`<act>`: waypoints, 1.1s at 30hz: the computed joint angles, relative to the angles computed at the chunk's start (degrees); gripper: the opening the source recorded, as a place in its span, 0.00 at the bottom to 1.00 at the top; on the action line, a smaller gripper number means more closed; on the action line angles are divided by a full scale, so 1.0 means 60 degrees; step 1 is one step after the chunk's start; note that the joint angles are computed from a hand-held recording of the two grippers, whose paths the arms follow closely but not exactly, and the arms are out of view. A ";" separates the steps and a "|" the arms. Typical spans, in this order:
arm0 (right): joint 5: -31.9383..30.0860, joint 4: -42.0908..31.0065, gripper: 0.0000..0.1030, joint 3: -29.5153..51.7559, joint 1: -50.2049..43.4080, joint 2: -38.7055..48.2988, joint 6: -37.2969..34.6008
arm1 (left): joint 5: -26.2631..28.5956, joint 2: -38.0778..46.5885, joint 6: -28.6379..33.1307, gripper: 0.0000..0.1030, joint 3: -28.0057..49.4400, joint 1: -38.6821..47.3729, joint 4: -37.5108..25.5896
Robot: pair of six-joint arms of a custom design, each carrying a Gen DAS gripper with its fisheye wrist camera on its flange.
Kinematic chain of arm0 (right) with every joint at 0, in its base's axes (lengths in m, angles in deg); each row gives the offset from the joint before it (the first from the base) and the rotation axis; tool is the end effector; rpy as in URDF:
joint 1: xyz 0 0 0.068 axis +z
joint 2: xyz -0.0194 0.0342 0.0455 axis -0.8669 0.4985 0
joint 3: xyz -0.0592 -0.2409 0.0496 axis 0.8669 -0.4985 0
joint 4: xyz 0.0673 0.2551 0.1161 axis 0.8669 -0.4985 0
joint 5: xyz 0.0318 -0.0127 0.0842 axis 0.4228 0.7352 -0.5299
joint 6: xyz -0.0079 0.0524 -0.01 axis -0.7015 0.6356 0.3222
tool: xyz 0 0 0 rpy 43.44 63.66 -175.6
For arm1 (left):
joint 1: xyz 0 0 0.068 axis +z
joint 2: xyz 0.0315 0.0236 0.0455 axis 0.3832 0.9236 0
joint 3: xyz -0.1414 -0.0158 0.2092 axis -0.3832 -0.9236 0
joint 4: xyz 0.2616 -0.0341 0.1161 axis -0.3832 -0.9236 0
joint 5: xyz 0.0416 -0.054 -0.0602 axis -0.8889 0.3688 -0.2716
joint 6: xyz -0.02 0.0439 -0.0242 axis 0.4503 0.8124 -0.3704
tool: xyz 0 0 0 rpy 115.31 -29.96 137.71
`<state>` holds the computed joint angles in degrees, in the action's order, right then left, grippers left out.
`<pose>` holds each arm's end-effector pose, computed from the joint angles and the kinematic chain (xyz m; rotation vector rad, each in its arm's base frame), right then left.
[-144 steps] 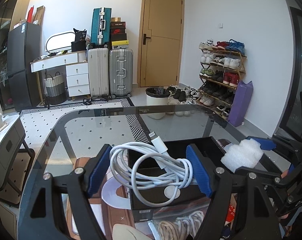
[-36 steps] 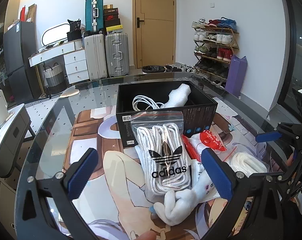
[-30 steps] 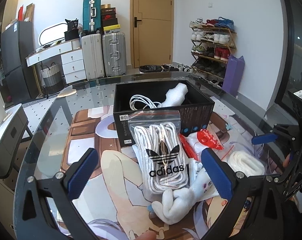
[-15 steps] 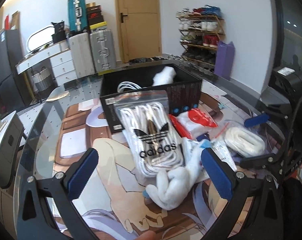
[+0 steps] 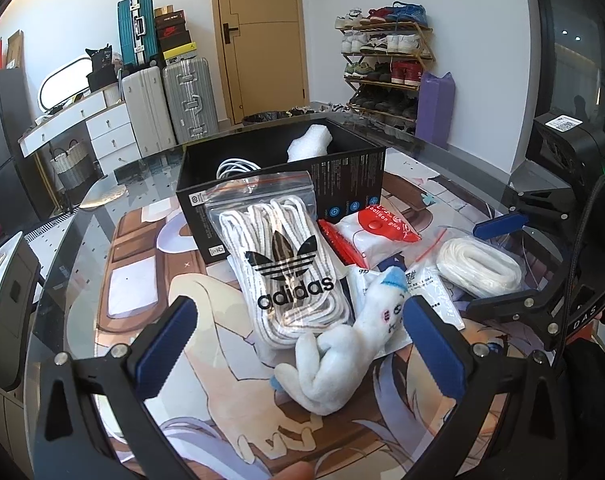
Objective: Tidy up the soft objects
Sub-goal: 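Close the right gripper on the zip bag of white rope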
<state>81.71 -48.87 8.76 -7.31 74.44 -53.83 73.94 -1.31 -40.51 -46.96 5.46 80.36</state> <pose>0.1728 0.2133 0.0816 -0.6030 2.4534 0.2064 0.2246 -0.0733 0.1492 0.5704 2.1903 -0.2046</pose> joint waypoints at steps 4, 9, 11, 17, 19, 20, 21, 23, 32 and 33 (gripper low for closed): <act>0.0060 -0.0062 0.68 -0.0048 0.0052 -0.0182 -0.0077 | -0.0012 0.0012 0.0036 1.00 0.0003 -0.0007 0.0002; -0.0112 -0.0045 0.48 -0.0229 -0.0081 -0.0539 -0.0073 | -0.0334 0.0113 -0.0072 1.00 0.0126 -0.0142 -0.0167; -0.0111 -0.0015 0.44 -0.0310 -0.0155 -0.0704 -0.0040 | -0.0598 0.0108 0.0005 1.00 0.0168 -0.0273 -0.0303; 0.0041 0.0409 0.43 -0.0728 -0.0134 -0.1383 -0.0178 | -0.0487 0.0084 0.0274 1.00 0.0274 -0.0274 -0.0670; 0.0131 0.0569 0.43 -0.0799 -0.0078 -0.1504 -0.0132 | -0.0423 0.0127 0.0347 1.00 0.0327 -0.0212 -0.0792; 0.0185 0.0687 0.43 -0.0859 -0.0056 -0.1584 -0.0130 | -0.0402 0.0105 0.0364 1.00 0.0337 -0.0173 -0.0836; 0.0199 0.0785 0.43 -0.0936 -0.0027 -0.1712 -0.0107 | -0.0349 0.0108 0.0371 1.00 0.0353 -0.0122 -0.0862; 0.0313 0.0843 0.43 -0.0965 0.0031 -0.1809 -0.0082 | -0.0062 0.0153 0.0417 1.00 0.0421 0.0065 -0.0967; 0.0580 0.0991 0.43 -0.1276 0.0131 -0.2525 -0.0086 | 0.0045 0.0396 0.0818 1.00 0.0562 0.0035 -0.1355; 0.0597 0.0997 0.43 -0.1280 0.0151 -0.2543 -0.0081 | 0.0031 0.0375 0.0839 1.00 0.0544 -0.0001 -0.1354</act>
<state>85.29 -42.89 1.08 -6.41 59.18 -54.32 74.13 0.94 -35.48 -43.69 5.46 72.23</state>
